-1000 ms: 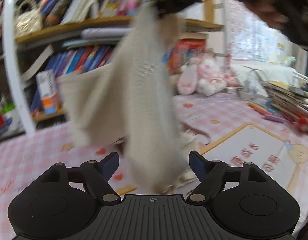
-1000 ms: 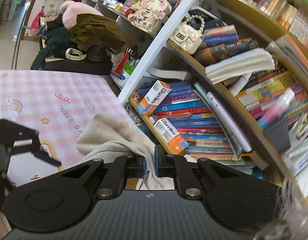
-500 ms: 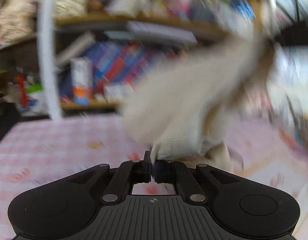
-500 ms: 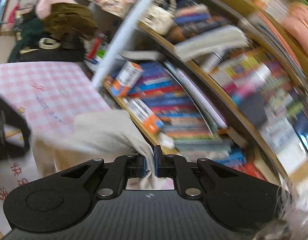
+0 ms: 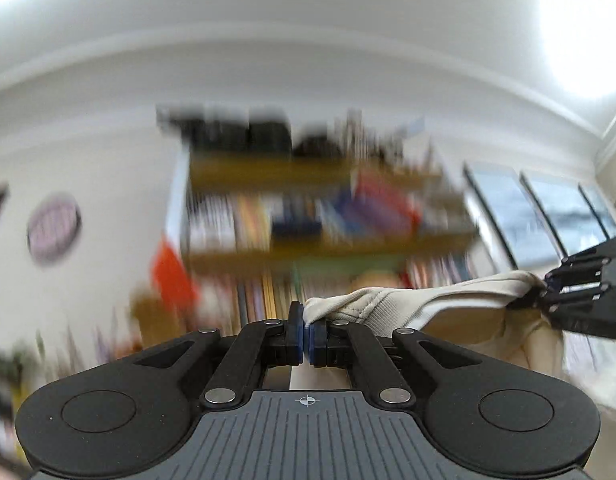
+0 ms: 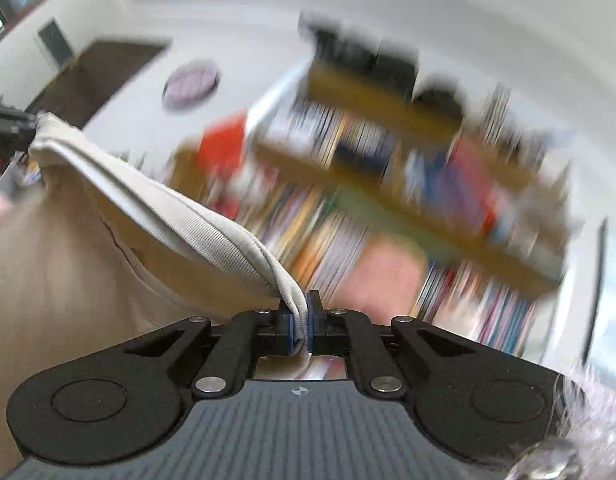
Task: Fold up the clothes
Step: 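Shake the lifted T-shirt out with both grippers holding its shoulders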
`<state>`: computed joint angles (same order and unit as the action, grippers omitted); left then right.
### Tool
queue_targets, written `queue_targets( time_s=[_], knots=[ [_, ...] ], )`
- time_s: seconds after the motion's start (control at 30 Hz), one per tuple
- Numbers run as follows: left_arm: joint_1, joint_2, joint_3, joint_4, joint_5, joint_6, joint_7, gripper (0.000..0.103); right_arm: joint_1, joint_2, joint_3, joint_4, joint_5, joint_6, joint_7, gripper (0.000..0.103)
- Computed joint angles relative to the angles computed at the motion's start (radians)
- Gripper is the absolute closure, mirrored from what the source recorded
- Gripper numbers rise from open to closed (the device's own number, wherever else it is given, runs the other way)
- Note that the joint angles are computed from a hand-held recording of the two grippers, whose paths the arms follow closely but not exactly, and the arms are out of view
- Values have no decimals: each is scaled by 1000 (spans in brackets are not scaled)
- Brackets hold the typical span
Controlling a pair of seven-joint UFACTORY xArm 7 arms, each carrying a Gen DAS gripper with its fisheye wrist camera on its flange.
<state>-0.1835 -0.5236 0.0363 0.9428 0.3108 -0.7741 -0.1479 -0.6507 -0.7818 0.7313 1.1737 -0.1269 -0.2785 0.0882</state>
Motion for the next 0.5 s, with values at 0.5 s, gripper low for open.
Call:
queue_targets(
  time_s=[0.5],
  knots=[
    [-430, 130, 391, 10, 123, 658, -120, 100, 448, 510, -107, 50, -37, 387, -41, 97]
  ],
)
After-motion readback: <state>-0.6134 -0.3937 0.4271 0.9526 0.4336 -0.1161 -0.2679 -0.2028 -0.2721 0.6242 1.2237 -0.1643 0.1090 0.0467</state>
